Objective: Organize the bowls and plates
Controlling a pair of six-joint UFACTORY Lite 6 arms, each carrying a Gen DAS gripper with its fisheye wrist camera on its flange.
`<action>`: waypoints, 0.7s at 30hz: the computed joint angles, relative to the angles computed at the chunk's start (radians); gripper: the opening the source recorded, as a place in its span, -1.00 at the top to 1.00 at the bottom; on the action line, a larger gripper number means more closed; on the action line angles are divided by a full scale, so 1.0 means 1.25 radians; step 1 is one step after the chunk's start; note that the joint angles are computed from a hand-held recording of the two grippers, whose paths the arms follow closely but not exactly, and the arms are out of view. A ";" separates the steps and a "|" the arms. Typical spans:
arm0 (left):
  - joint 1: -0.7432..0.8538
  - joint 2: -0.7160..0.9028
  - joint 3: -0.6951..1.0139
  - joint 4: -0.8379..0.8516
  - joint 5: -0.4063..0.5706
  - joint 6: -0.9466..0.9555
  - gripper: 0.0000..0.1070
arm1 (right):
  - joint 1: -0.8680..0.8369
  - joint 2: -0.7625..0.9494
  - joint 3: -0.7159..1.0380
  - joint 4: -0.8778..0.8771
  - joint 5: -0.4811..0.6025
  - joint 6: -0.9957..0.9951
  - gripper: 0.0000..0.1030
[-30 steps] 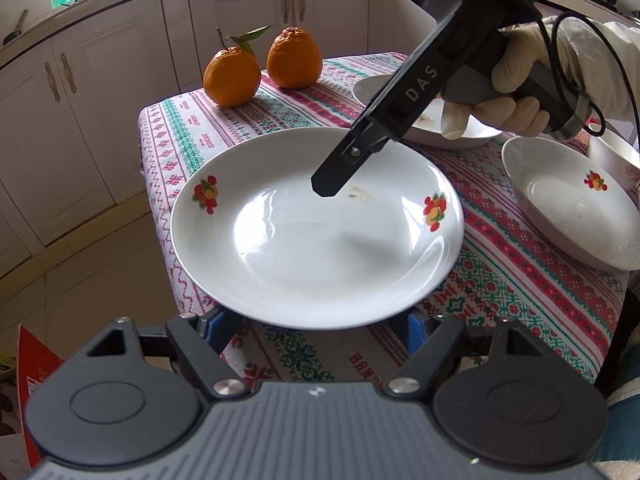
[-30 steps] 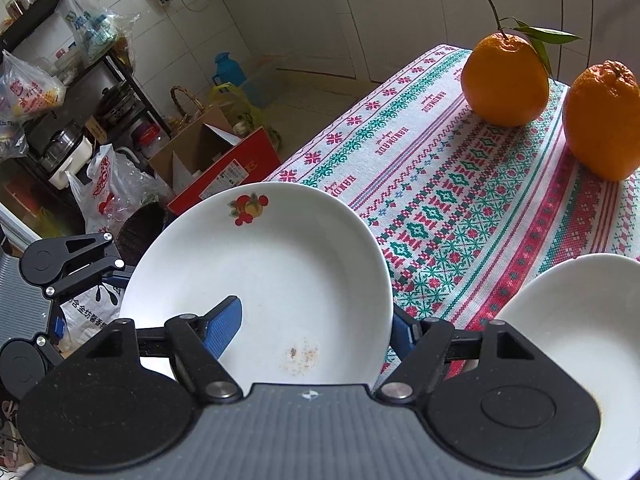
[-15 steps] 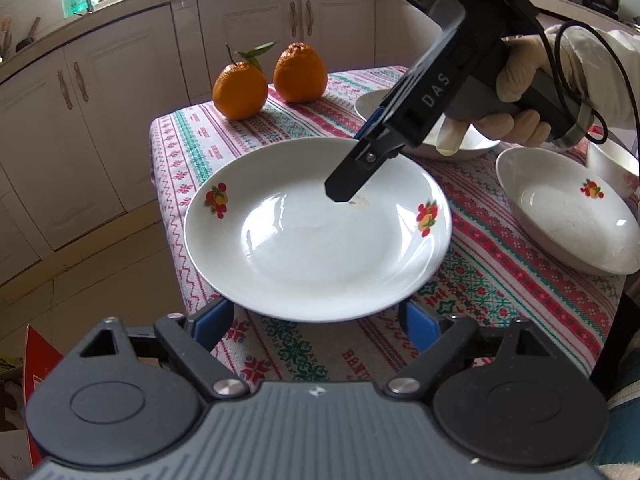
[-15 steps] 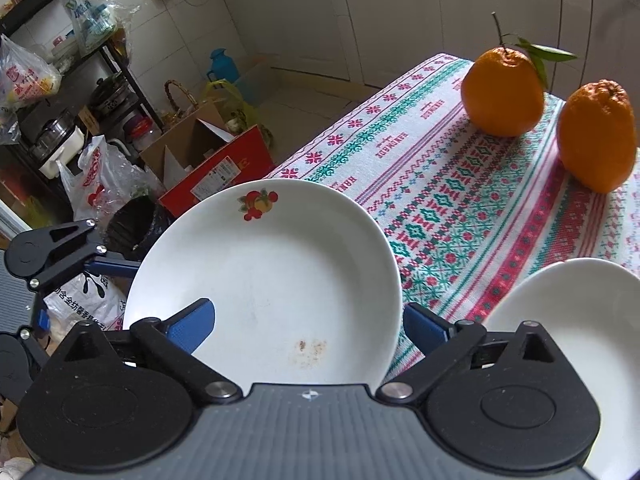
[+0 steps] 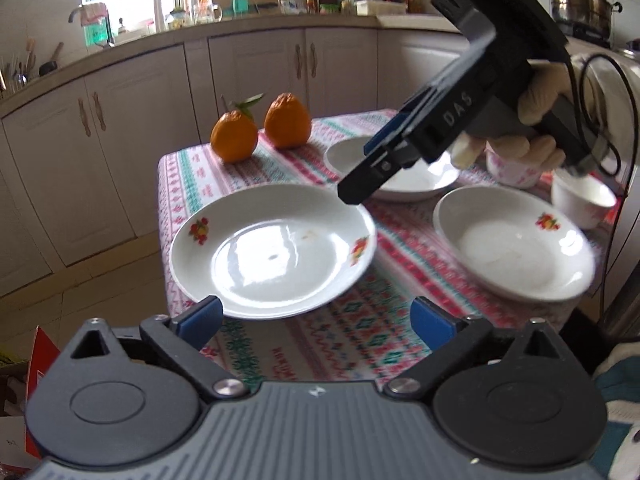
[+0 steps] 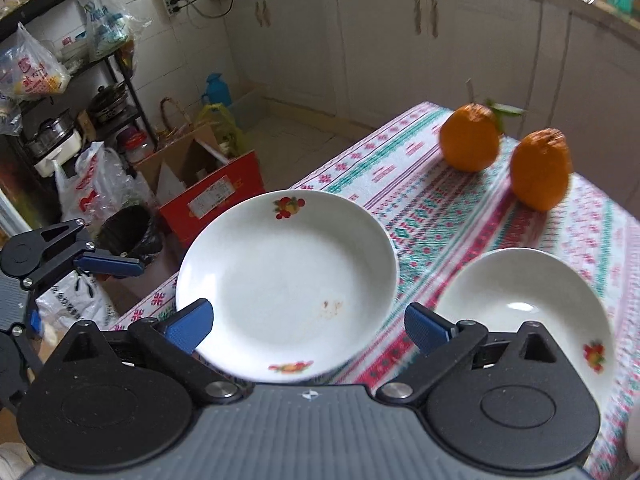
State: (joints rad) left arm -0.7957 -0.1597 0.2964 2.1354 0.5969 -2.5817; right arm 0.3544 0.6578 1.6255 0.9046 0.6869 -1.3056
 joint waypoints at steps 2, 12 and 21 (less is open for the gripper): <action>-0.061 0.009 0.014 -0.078 0.034 0.036 -0.91 | -0.010 -0.088 -0.115 0.051 -0.039 -0.069 -1.00; -0.283 0.127 0.098 -0.281 0.162 0.049 -0.92 | -0.110 -0.467 -0.580 0.306 -0.123 -0.411 -1.00; -0.367 0.256 0.196 -0.355 0.209 0.021 -0.92 | -0.288 -0.621 -0.811 0.401 -0.061 -0.592 -1.00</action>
State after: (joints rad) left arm -1.2540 0.1597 0.5415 1.6913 0.8579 -2.5550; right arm -0.0052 -0.1190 0.6113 1.4055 0.6105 -2.0452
